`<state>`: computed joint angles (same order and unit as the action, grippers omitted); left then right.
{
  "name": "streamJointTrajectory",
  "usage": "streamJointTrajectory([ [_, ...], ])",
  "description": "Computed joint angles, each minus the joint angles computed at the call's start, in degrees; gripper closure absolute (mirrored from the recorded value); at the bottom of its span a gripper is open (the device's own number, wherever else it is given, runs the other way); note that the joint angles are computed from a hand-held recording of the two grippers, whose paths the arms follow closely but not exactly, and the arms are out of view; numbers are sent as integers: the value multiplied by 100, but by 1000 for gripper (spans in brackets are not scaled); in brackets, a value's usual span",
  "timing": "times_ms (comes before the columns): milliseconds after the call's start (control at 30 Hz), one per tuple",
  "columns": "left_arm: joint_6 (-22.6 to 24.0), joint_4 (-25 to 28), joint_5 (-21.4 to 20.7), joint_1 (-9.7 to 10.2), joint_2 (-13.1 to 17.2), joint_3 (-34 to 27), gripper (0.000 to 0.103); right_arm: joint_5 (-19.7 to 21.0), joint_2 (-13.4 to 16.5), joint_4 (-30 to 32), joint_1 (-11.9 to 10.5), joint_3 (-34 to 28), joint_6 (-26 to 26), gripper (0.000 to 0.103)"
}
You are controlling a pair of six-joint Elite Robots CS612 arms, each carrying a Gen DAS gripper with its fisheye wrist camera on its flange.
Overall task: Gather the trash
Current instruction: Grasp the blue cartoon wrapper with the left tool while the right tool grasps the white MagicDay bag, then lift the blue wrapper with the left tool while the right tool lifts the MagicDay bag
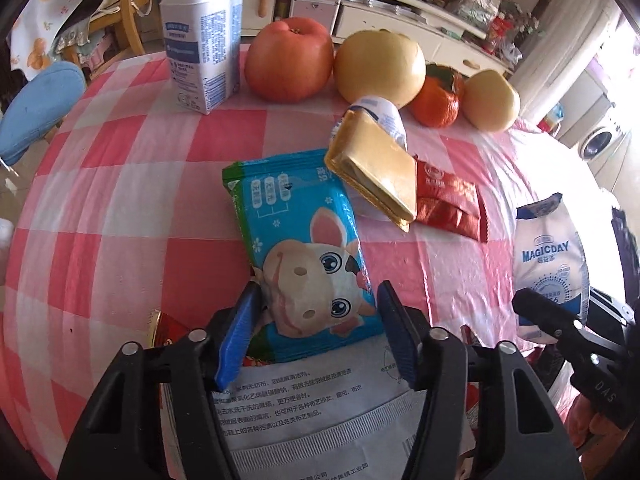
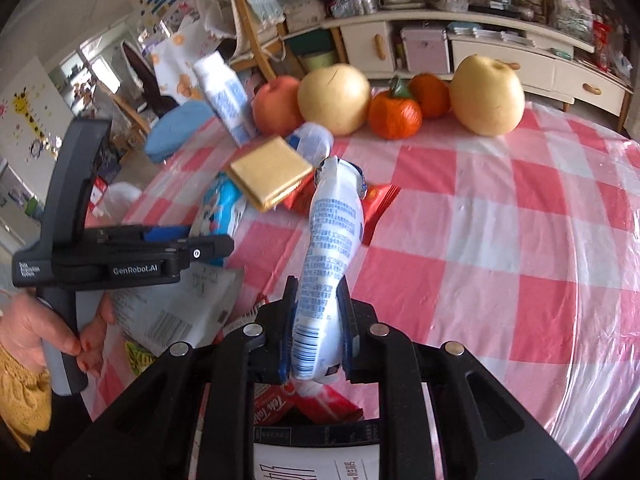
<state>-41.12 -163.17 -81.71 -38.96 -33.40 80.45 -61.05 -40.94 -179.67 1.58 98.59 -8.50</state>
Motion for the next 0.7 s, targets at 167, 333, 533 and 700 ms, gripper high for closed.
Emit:
streamJointTrajectory([
  [167,-50,-226,24,20,-45,122,54,91,37,-276,-40,3,329,83],
  [333,-201,-559,-58,64,-96,292,60,70,5,-548,-28,110,384,83],
  [533,-373,-1025,-131,91,-181,556,62,24,-30,-735,2,198,360,83],
  [700,-526,-1575,-63,93,-300,869,63,23,-70,-881,36,278,324,83],
])
